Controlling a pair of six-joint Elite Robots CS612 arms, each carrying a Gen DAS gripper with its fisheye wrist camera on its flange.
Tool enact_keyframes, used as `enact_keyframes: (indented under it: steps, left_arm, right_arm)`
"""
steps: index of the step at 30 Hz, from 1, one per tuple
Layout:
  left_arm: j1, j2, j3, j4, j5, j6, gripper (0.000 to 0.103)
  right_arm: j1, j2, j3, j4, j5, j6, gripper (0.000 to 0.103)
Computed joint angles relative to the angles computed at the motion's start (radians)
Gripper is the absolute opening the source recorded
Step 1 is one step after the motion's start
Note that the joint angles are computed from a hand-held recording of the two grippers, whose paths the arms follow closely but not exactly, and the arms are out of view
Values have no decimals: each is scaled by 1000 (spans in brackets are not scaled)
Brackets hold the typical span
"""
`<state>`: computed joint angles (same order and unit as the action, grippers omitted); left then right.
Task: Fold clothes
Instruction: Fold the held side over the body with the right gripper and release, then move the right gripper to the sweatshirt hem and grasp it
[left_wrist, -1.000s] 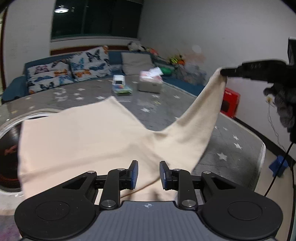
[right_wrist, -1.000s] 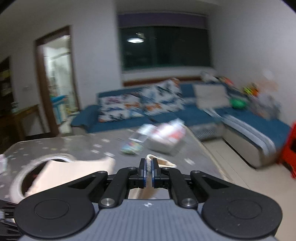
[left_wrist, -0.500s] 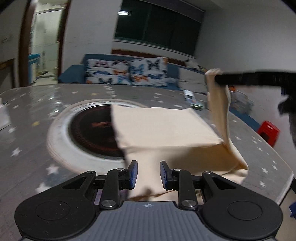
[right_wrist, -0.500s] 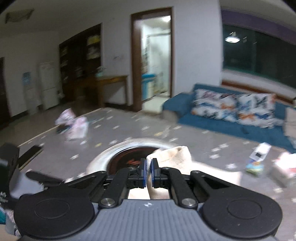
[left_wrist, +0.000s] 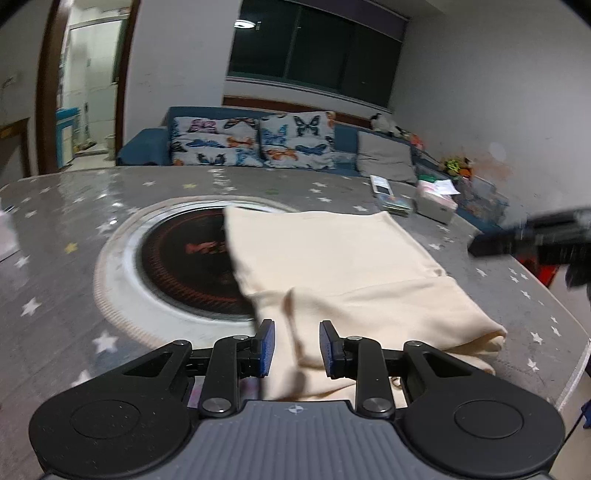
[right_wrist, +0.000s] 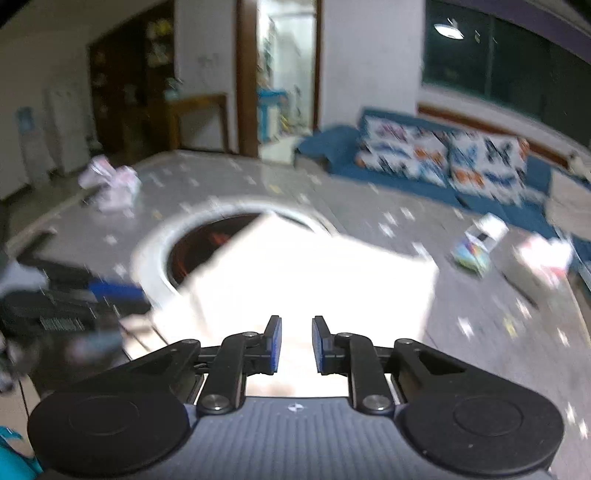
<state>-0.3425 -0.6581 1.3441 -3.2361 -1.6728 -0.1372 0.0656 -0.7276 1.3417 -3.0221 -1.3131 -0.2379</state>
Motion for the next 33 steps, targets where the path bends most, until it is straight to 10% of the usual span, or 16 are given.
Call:
enact_keyframes:
  steps: [12, 27, 33]
  left_arm:
    - [-20, 28, -51, 103, 51, 78, 7]
    - [-29, 52, -119, 119, -4, 78, 9]
    - [-32, 71, -140, 160, 101, 64, 10]
  right_arm:
    - [-24, 24, 28, 56, -18, 66, 17]
    - [-20, 73, -68, 35, 7, 73, 21]
    - [-16, 99, -99, 60, -13, 91, 21]
